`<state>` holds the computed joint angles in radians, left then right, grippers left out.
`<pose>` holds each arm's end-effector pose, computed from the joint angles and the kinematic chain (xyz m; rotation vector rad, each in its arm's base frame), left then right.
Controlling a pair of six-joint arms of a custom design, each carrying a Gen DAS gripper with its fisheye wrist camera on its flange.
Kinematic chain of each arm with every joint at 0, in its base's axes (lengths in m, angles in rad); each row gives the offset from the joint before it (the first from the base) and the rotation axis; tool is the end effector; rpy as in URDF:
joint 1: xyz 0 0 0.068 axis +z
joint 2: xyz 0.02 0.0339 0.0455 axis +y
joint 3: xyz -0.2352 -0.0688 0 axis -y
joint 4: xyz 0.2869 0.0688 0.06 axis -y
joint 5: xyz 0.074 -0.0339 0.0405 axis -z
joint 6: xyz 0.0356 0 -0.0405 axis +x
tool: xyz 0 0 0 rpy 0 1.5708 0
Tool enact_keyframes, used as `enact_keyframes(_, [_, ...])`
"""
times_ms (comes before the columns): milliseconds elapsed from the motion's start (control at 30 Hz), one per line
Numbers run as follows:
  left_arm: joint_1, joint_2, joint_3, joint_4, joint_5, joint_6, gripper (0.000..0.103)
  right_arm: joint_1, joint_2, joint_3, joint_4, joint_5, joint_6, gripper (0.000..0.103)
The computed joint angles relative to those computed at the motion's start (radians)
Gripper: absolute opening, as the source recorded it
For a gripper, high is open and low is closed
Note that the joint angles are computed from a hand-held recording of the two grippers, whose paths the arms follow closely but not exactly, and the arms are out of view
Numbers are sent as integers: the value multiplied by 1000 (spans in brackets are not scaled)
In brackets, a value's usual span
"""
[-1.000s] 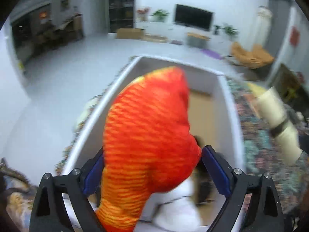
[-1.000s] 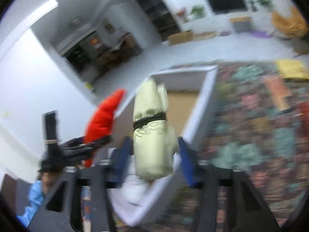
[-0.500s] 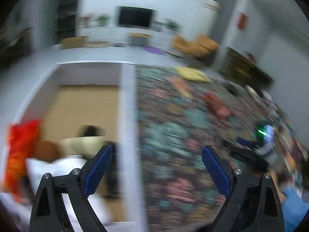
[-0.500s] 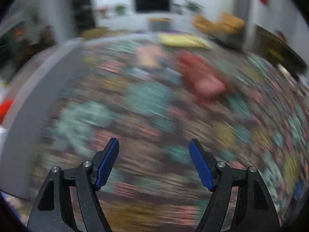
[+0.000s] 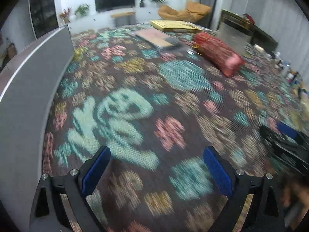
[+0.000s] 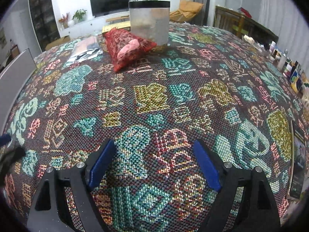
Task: Organize soft objects
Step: 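Open both grippers over the white box and return over the bed, then grasp the red mesh drawstring bag with the right gripper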
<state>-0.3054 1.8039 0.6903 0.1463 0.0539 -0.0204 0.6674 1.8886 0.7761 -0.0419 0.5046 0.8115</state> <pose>0.3017 -0.0971 0.0212 0.3830 2.5188 -0.1964 0.2595 0.1825 0.0100 0.3157 2.4831 -0.1202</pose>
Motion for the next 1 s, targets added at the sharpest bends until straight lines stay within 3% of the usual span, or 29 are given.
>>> enact_keyframes(233, [19, 160, 96, 88, -44, 25, 103, 5, 2, -3, 4, 3, 5, 87])
enact_keyframes(867, [27, 170, 107, 87, -28, 22, 103, 2, 0, -12, 33, -11, -8, 89])
enact_keyframes(1000, [27, 169, 107, 87, -27, 22, 103, -99, -30, 1, 169, -84, -228, 87])
